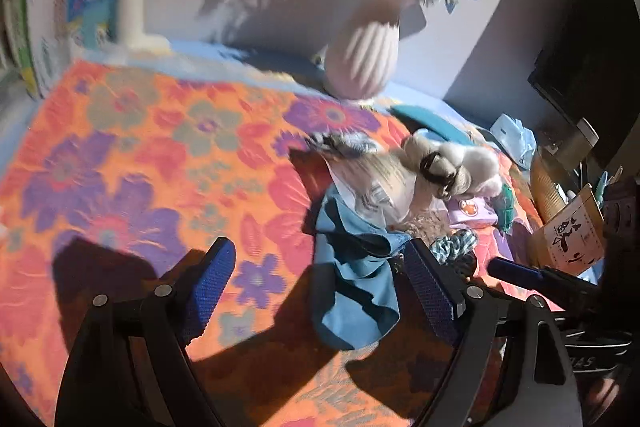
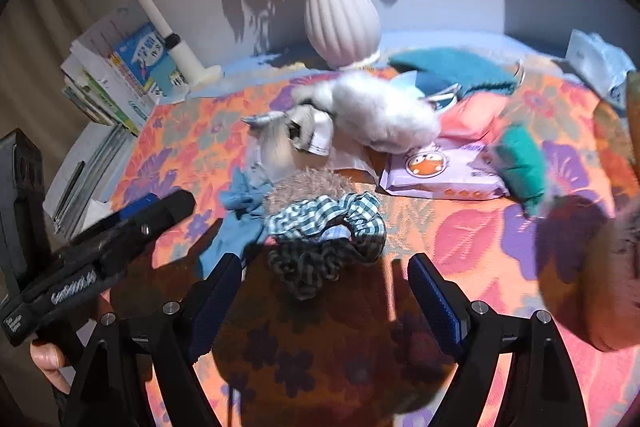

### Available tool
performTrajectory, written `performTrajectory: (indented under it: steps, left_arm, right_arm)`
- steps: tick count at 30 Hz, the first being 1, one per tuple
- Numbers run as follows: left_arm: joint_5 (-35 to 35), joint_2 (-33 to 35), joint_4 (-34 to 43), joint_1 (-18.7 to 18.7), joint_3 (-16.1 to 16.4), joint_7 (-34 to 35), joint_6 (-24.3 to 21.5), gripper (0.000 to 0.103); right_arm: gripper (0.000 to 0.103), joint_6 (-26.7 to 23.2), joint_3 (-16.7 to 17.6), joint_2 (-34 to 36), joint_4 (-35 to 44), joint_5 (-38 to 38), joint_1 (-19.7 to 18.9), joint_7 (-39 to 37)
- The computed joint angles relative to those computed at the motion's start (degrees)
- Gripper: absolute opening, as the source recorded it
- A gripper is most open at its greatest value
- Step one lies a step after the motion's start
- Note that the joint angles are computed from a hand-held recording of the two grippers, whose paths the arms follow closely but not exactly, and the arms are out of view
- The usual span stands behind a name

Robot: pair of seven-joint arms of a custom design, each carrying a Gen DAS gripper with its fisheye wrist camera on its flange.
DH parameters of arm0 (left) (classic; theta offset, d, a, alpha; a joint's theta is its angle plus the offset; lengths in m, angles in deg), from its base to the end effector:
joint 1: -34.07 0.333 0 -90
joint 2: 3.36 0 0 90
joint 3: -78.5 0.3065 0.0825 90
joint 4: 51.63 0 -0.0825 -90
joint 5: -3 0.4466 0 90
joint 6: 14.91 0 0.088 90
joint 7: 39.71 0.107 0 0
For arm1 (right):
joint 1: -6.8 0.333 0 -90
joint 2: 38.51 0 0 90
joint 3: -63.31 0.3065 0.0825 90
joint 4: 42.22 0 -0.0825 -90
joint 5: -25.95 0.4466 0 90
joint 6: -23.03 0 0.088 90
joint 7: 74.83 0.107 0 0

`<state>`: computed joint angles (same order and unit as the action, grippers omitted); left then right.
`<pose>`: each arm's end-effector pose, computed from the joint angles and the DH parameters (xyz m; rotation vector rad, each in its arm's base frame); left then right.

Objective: Organize soft objects
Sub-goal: 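Grasp the blue cloth with the left tool while the right tool grasps the plaid scrunchie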

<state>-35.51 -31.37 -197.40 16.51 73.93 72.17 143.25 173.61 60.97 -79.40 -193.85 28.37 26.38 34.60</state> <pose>0.4677 -0.1628 0.4750 -1.6981 2.1512 -1.1221 0.4252 0.1305 0.5116 -1.6892 1.8068 -0.3304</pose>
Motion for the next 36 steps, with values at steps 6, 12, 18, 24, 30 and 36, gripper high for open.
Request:
performTrajectory:
  steps: [6, 12, 18, 24, 30, 36]
  left_arm:
    - [-3.09, 4.19, 2.81, -0.95, 0.39, 1.4, -1.79, 0.085]
    - [-3.53, 5.95, 4.14, -0.11, -0.83, 1.97, -1.71, 0.085]
    - [-6.4, 5.44, 3.67, -0.8, 0.03, 4.55, -1.88, 0.085]
    - [-7.23, 4.74, 3.12, -0.49, -0.75, 5.53, -1.94, 0.085]
    - [-0.79, 5.74, 4.02, 1.39, -4.09, 0.33, -1.25, 0.085]
    - [2.33, 6.73, 4.32, -0.62, -3.0, 0.45, 0.45, 0.03]
  right_arm:
    - [0.084, 1.9, 0.49, 3.25, 0.83, -0.76, -0.61, 0.63]
    - [0.083, 2.74, 4.39, 5.25, 1.91, -6.29, -3.17, 3.63]
    - [0.036, 4.54, 3.08, 2.99, -0.29, -6.76, -1.3, 2.7]
    - [0.021, 5.08, 3.26, -4.41, -5.64, -7.69, -2.21, 4.47]
    - [0.021, 4.88, -0.01, -8.16, -8.47, -6.43, -1.7, 5.29]
    - [0.028, 3.96, -0.11, -7.4, -7.71, -5.2, -0.93, 3.78]
